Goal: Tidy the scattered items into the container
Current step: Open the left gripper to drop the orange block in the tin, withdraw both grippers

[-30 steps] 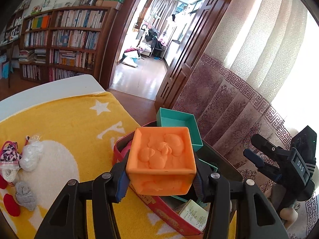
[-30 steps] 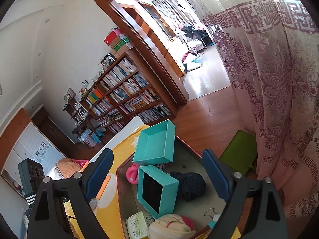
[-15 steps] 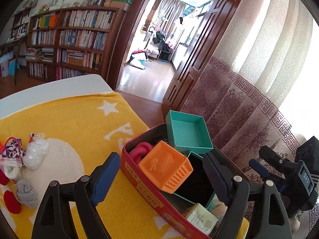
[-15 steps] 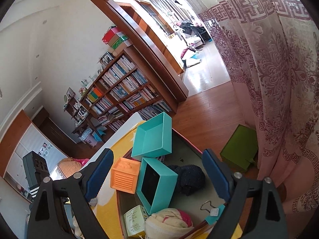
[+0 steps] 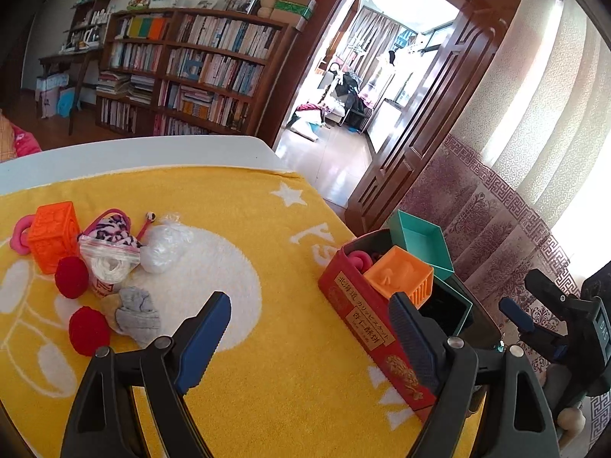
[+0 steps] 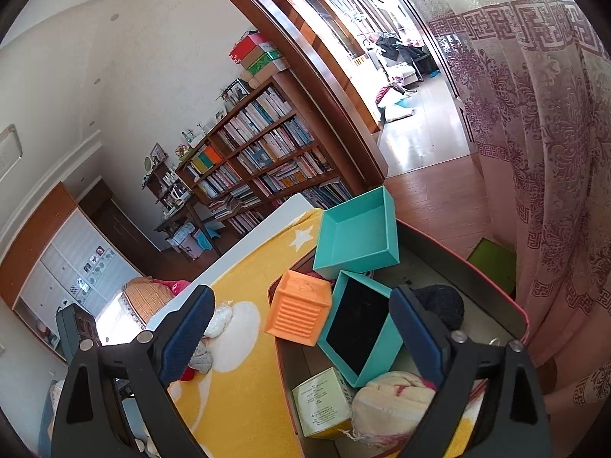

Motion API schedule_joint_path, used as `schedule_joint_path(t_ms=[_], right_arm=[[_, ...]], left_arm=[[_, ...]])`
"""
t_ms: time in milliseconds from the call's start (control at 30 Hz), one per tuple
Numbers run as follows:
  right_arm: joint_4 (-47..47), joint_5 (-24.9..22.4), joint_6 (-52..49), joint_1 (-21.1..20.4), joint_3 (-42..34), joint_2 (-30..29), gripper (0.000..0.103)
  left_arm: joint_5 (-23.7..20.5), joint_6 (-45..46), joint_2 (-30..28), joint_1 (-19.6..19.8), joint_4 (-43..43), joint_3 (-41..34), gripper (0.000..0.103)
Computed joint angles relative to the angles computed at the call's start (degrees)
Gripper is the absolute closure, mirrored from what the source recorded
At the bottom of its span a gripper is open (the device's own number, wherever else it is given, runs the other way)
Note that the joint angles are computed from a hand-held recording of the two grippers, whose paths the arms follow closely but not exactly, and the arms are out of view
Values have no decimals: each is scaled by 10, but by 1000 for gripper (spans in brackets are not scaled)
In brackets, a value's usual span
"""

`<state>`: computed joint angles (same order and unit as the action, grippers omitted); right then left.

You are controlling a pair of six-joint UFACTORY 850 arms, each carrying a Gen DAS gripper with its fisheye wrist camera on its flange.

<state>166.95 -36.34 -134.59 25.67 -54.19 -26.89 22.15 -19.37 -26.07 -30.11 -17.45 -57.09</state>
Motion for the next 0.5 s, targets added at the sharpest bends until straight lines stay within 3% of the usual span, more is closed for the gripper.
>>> schedule_joint_path(t_ms=[233, 500], right_arm=[[-30, 33, -7, 43, -40, -25, 8], [-113, 82, 28, 92, -105, -72, 8]], left_arm=[[28, 44, 58, 29, -86, 93, 17], [51, -24, 95, 75, -71, 172, 17]])
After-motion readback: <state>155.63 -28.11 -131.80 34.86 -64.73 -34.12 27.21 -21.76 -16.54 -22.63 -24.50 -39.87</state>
